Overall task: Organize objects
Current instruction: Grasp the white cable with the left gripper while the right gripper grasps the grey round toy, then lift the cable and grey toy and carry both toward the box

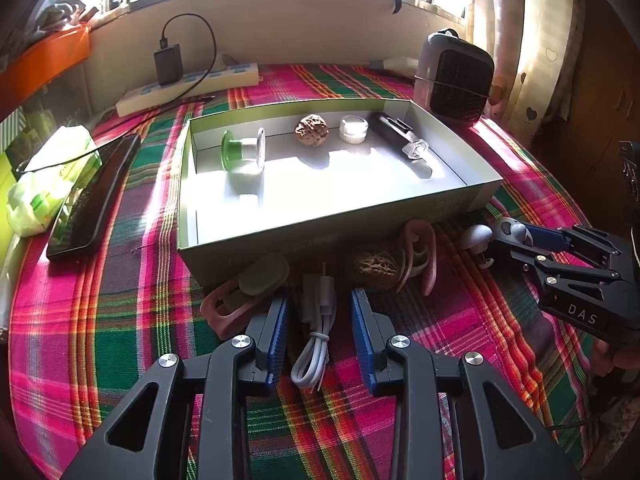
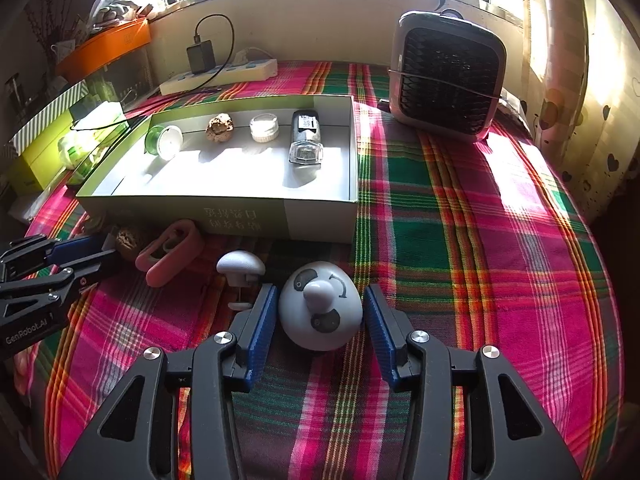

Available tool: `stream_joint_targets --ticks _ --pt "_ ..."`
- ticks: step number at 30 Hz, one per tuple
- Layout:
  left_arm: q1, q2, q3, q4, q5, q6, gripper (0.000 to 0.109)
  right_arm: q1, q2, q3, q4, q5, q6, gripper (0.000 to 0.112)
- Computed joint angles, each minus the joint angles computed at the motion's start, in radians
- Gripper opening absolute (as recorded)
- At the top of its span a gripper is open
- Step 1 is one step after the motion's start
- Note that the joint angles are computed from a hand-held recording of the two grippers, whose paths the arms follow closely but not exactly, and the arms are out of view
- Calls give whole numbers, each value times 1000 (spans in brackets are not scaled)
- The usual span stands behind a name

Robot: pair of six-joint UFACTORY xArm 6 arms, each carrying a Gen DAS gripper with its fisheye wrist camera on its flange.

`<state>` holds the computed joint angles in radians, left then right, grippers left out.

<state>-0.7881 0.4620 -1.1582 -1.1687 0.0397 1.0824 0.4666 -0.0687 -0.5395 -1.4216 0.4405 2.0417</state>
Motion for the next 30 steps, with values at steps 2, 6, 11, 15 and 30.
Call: stream_joint_targets --ticks 2,6,11,15,30 --pt "0 1 1 10 -5 -10 24 0 0 0 -1 0 1 42" --pt "-3 3 4 22 -20 -22 21 0 0 1 -4 -1 5 42" --pt "-1 3 7 50 -27 -51 17 0 -1 1 -7 -3 7 42" --pt "-2 3 7 41 -29 -41 17 0 0 1 -8 -3 9 42" --pt "-3 2 8 35 -33 -35 17 1 0 1 -8 -2 9 42"
